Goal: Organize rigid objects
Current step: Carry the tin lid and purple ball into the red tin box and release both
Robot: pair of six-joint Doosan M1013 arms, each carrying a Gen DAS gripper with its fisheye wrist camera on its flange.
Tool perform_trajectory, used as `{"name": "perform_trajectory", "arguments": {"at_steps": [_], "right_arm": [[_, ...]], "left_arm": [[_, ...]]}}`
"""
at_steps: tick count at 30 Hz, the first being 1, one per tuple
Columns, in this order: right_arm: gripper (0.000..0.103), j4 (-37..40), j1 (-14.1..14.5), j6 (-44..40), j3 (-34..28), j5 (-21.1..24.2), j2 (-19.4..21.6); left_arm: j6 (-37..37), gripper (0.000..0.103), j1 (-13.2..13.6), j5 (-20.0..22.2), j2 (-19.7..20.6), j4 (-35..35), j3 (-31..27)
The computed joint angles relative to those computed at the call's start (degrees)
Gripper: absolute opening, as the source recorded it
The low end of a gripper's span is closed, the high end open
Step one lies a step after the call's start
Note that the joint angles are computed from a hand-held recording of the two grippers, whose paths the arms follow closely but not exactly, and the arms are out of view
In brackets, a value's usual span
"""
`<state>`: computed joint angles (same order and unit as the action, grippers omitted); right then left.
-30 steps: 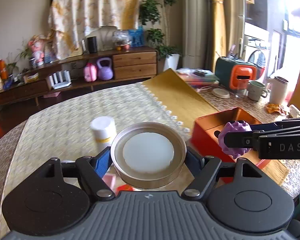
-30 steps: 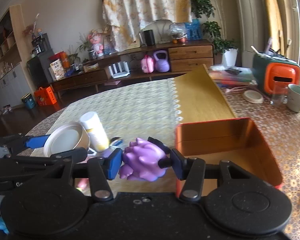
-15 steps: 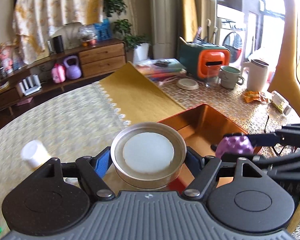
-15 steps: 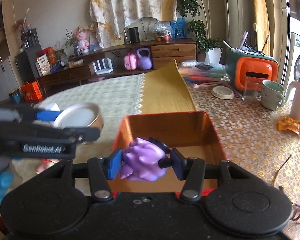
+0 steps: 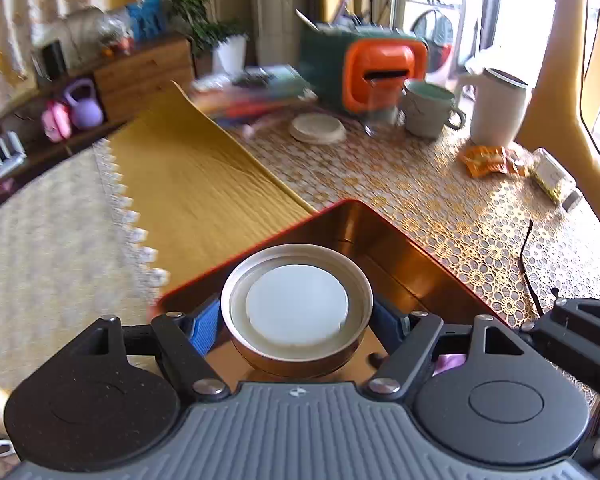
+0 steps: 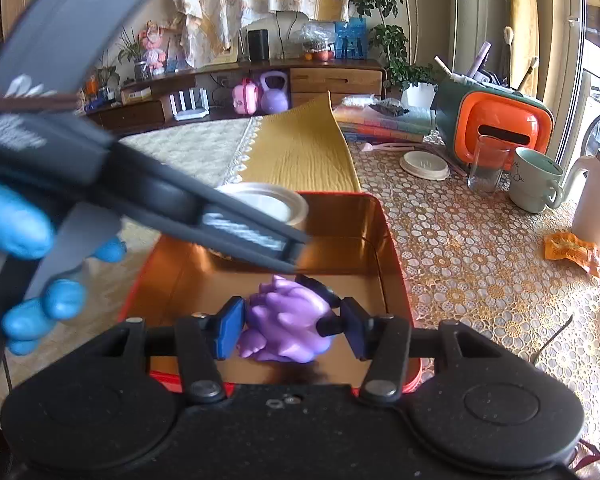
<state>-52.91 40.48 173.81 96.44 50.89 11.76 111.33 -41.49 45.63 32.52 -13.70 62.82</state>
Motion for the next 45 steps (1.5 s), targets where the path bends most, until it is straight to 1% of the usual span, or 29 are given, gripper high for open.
{"name": "perform_trajectory", "arguments": {"at_steps": [3, 7, 12, 19, 22, 27, 29, 31, 34, 39, 45], "right_arm": [[0.051, 0.7, -0.3, -1.6, 0.1, 0.0, 0.2], [0.051, 2.0, -1.0, -3.1, 0.2, -0.4, 0.4], [0.052, 2.9, -1.3, -5.0, -0.1, 0.3, 1.0], [0.052, 2.4, -1.2, -6.5, -0.3, 1.0, 1.2], [0.052, 2.4, -1.2, -6.5, -0.5, 1.4, 1.3], [0.052, 2.3, -1.1, -6.2, -0.7, 2.1, 1.5], [0.053, 2.1, -1.0, -6.0, -0.7, 2.3, 1.5], [0.056, 1.6, -0.8, -5.6, -0.7, 3.0, 1.5], [0.061, 0.8, -0.6, -4.7, -0.5, 3.3, 1.3], [0.063, 0.4, -0.1, -4.3, -0.6, 4.1, 1.1], [0.064, -0.4, 0.7, -3.5, -0.8, 5.0, 0.9]], "left_arm": [[-0.1, 0.077, -0.6, 3.3, 2.2, 0.1, -2.9], [-0.7, 0.077, -1.3, 4.9, 4.0, 1.3, -5.0], [-1.9, 0.077, -1.8, 6.8, 5.9, 3.0, -7.3], [-2.7, 0.077, -1.8, 9.8, 7.8, 2.3, -9.8], [-2.3, 0.077, -2.1, 8.7, 7.6, 3.0, -9.2], [-2.6, 0.077, -2.1, 8.9, 7.6, 3.2, -9.3], [-2.6, 0.077, -2.1, 8.9, 7.5, 3.5, -9.1], [-2.9, 0.077, -2.1, 8.9, 7.3, 4.1, -8.9], [-2.3, 0.077, -1.9, 8.2, 6.7, 3.3, -8.1], [-1.9, 0.077, -1.6, 7.5, 6.0, 2.1, -7.5], [-0.5, 0.077, -1.0, 5.8, 4.1, -0.7, -5.3]]}}
